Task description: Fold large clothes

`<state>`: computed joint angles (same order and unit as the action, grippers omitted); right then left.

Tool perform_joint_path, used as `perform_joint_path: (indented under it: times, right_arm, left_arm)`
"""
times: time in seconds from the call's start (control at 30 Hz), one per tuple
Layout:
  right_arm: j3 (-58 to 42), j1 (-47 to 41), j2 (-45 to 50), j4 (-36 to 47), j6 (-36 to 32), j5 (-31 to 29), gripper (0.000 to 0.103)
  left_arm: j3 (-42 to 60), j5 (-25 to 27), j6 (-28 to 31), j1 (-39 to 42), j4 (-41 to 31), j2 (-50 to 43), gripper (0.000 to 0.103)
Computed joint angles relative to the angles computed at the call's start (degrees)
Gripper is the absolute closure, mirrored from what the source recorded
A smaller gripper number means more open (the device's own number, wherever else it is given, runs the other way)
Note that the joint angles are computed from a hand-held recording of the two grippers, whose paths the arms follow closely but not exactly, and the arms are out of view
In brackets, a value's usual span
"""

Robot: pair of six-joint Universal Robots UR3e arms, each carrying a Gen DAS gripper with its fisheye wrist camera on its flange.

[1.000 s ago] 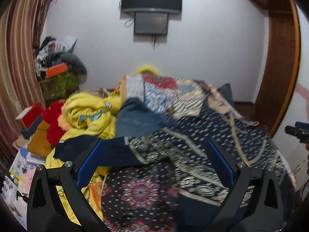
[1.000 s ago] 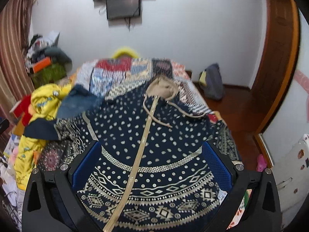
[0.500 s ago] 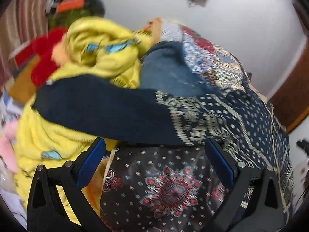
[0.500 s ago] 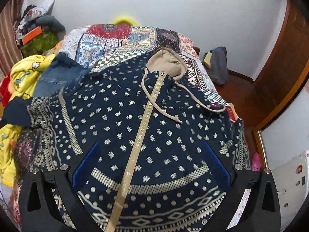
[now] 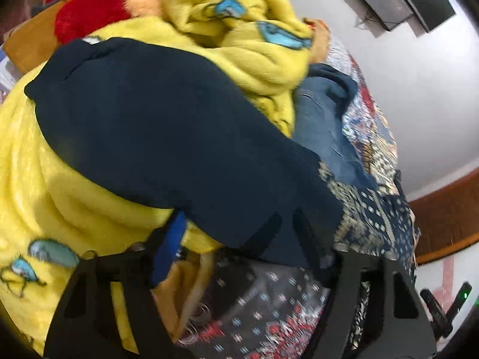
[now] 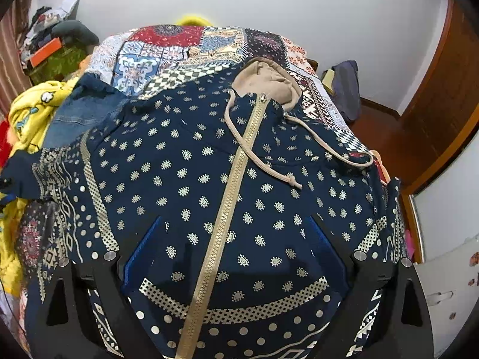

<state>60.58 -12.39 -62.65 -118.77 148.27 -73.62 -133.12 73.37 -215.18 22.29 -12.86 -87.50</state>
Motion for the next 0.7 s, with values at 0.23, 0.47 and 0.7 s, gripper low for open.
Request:
perform_joint_path:
  times: [0.23, 0.47, 0.7]
  right_arm:
    - [0.06, -0.13, -0.65, 2.09, -2.12, -0.33, 0.010]
    - [1.38, -1.49, -2.72, 3.66, -3.88, 0.15, 0.010]
    - [-0.63, -4.15, -4.27, 6.10, -5.22, 2.72, 0.010]
  left_arm:
    - [-2.47, 0.37, -2.38, 2.37, -0.87, 3.64, 0.076]
    - [7.77, 11.73, -1.51, -4.62, -9.56, 6.17, 0.097]
    - [29.60, 27.25, 0.80, -17.67, -20.02, 0.48, 0.098]
